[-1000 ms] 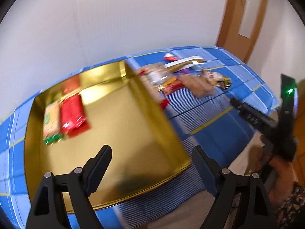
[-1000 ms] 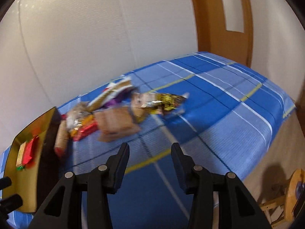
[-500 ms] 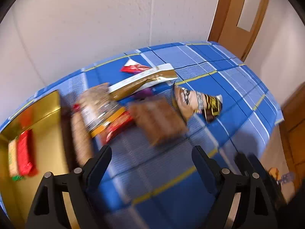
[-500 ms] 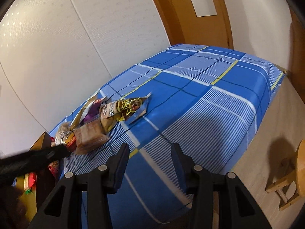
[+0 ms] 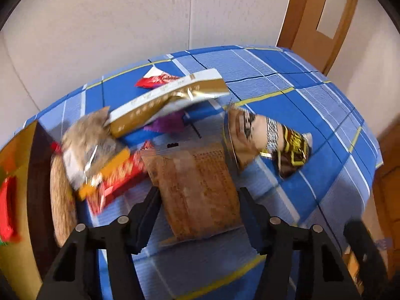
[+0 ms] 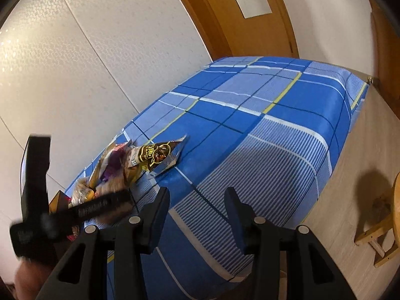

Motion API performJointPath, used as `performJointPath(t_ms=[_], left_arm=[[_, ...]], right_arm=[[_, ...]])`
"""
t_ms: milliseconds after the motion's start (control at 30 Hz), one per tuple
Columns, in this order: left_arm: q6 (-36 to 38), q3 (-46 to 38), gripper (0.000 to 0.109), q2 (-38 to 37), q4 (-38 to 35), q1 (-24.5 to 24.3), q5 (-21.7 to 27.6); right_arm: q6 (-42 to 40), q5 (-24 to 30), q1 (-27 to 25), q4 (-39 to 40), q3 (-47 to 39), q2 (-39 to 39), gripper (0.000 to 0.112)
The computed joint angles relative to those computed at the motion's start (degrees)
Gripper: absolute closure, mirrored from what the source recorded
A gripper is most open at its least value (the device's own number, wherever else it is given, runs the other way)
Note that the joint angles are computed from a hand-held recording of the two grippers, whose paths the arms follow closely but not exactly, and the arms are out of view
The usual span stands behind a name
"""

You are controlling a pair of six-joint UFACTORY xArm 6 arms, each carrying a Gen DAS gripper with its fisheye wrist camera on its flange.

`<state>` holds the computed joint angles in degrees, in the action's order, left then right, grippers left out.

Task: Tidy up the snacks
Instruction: 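Grasp the brown bread bag with the left tool while the right tool grasps the dark coffee snack bag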

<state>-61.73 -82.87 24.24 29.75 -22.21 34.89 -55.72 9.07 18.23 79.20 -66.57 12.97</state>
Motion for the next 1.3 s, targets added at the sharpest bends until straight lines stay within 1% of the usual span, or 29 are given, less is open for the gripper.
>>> performJointPath(t_ms=[67, 100, 133, 167, 200, 233, 300, 367, 433, 500, 600, 667, 733, 800, 833, 867, 900, 967, 1000, 1033, 1100, 1167, 1200, 1233, 1267, 1300], left_arm=[[-3.09, 3.51, 0.047, -2.02, 1.88, -0.16, -2.54], [-5.98, 6.27, 0.047, -3.53, 3.87, -0.11, -4.66], [-8.98, 8.29, 0.047, -4.66, 6.33, -0.16, -6.12], [-12.03, 10.59, 0.047, -6.00, 9.63, -0.36, -7.64], [-13.43, 11.29, 0.047, -6.14, 10.53, -0.27, -8.80], [-14.24, 12.97, 0.047, -6.99, 9.95, 0.55, -11.82], [-16.93, 14.48, 0.047, -7.75, 10.74, 1.47, -13.85], [-17.38, 14.36, 0.047, -7.73, 11.16, 1.31, -13.46], [-16.50, 12.83, 0.047, -7.04, 11.45, 0.37, -10.57], [-16.32, 12.28, 0.047, -6.79, 11.72, 0.05, -9.54], [-16.48, 12.84, 0.047, -7.06, 11.54, 0.44, -10.54], [-16.35, 12.55, 0.047, -6.92, 11.67, 0.28, -9.97], [-16.04, 12.21, 0.047, -6.72, 11.70, 0.20, -9.41], [-16.03, 11.98, 0.047, -6.56, 11.81, 0.15, -9.15], [-15.93, 11.89, 0.047, -6.51, 11.75, 0.17, -9.14], [-15.98, 11.94, 0.047, -6.53, 11.73, 0.19, -9.25], [-15.93, 11.83, 0.047, -6.44, 11.65, 0.24, -9.35], [-16.01, 11.77, 0.047, -6.35, 11.73, 0.28, -9.40], [-16.08, 11.75, 0.047, -6.32, 11.86, 0.28, -9.38], [-16.10, 11.80, 0.047, -6.33, 11.94, 0.31, -9.42], [-16.15, 12.19, 0.047, -6.52, 12.04, 0.51, -9.89], [-16.04, 12.36, 0.047, -6.61, 12.03, 0.63, -10.12], [-16.05, 12.48, 0.047, -6.71, 12.02, 0.68, -10.28], [-15.99, 12.58, 0.048, -6.76, 12.04, 0.73, -10.39], [-15.55, 12.25, 0.048, -6.70, 12.07, 0.37, -9.47], [-15.74, 12.12, 0.048, -6.71, 12.39, 0.15, -9.12]], right_arm=[[-2.32, 0.04, 0.04, 2.07, 0.04, -0.44, 0.066], [-3.96, 1.24, -0.27, 3.51, -0.01, -0.75, 0.066], [-4.10, 2.38, -0.57, 3.26, -0.09, -0.88, 0.066], [-3.26, 4.17, -1.01, 1.38, -0.58, -0.76, 0.066], [-2.87, 6.11, -1.40, -1.19, -1.84, -0.14, 0.066], [-2.49, 6.96, -1.43, -4.42, -3.10, 0.52, 0.066], [3.00, 7.98, -1.24, -16.05, -6.37, 2.41, 0.064], [5.45, 12.98, -1.55, -28.05, -13.59, 6.84, 0.056], [6.72, 15.56, -1.33, -37.14, -20.25, 11.00, 0.056], [8.59, 20.18, -1.35, -44.77, -27.49, 15.61, 0.055], [9.91, 31.41, -1.11, -52.36, -40.43, 23.67, 0.055], [10.36, 34.00, -0.39, -55.79, -44.22, 26.53, 0.055], [11.83, 34.09, 0.25, -58.53, -45.79, 28.19, 0.055], [16.66, 33.71, 0.62, -61.92, -46.90, 29.80, 0.055], [18.89, 33.61, 0.49, -61.62, -46.91, 30.27, 0.055], [19.19, 31.65, 0.23, -58.92, -44.52, 29.13, 0.056], [18.91, 29.55, -0.11, -54.22, -41.41, 27.46, 0.059], [17.25, 29.22, -0.84, -46.16, -37.79, 25.23, 0.066], [15.91, 26.79, -0.84, -42.16, -33.74, 22.89, 0.067], [15.36, 24.98, -0.65, -40.56, -31.16, 21.37, 0.073], [16.18, 18.93, 0.11, -37.97, -23.35, 16.97, 0.074], [15.53, 14.15, 0.74, -34.96, -17.60, 13.69, 0.075], [13.06, 10.89, 1.38, -30.82, -14.00, 11.70, 0.075], [8.85, 8.31, 1.97, -24.82, -10.56, 9.62, 0.076], [6.84, 8.13, 1.72, -18.83, -7.88, 7.36, 0.076], [4.02, 9.78, 0.76, -12.83, -7.25, 6.64, 0.076]])
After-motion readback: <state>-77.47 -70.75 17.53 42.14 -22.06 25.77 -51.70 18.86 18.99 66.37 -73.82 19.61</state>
